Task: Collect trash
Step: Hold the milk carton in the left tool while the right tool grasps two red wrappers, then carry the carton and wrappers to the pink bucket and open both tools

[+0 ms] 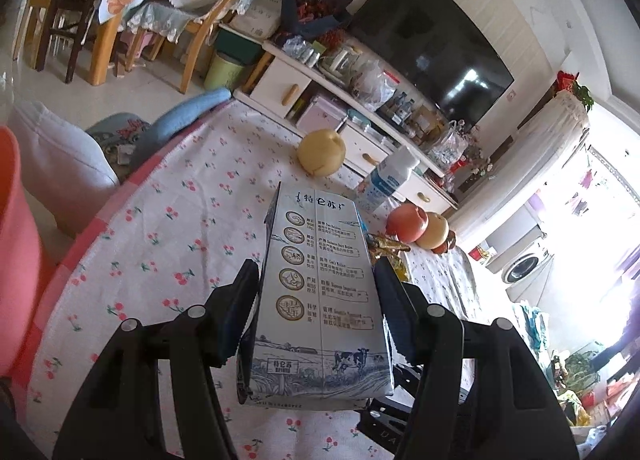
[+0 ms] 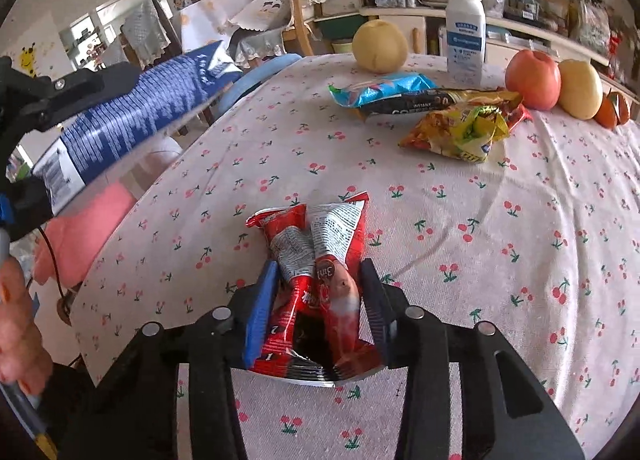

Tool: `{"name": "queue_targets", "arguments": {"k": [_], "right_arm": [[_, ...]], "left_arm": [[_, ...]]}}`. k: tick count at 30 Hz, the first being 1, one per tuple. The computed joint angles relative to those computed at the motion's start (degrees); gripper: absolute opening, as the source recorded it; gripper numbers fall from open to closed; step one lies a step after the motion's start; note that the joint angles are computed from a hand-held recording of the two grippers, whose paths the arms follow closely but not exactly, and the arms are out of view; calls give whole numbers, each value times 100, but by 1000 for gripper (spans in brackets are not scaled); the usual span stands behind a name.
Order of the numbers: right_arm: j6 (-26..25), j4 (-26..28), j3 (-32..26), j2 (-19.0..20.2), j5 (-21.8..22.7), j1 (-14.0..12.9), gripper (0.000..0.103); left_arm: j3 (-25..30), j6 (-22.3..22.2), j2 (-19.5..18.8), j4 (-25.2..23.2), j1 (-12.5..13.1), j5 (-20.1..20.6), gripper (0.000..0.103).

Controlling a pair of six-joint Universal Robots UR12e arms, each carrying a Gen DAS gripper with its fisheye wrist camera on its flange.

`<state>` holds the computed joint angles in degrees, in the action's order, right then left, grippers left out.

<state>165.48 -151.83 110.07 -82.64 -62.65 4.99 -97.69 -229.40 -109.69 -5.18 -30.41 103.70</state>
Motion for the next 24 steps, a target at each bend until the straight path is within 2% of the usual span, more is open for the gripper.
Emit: {"name": "queue_targets", "arguments": {"k": [8, 14, 20, 24], "right_arm": [[82, -245, 111, -93, -81, 22, 31], [178, -356, 110, -187, 93, 81, 29], [325, -301, -33, -248, 643, 220, 29], [330, -230, -212, -221, 1050, 411, 29]], "left_arm": [[-240, 8, 206, 296, 0, 270, 61], [-444, -62, 384, 547, 17, 543, 61], [-741, -148, 646, 828, 37, 944, 61], [-995, -199, 876, 869, 20, 1484, 61]]}}
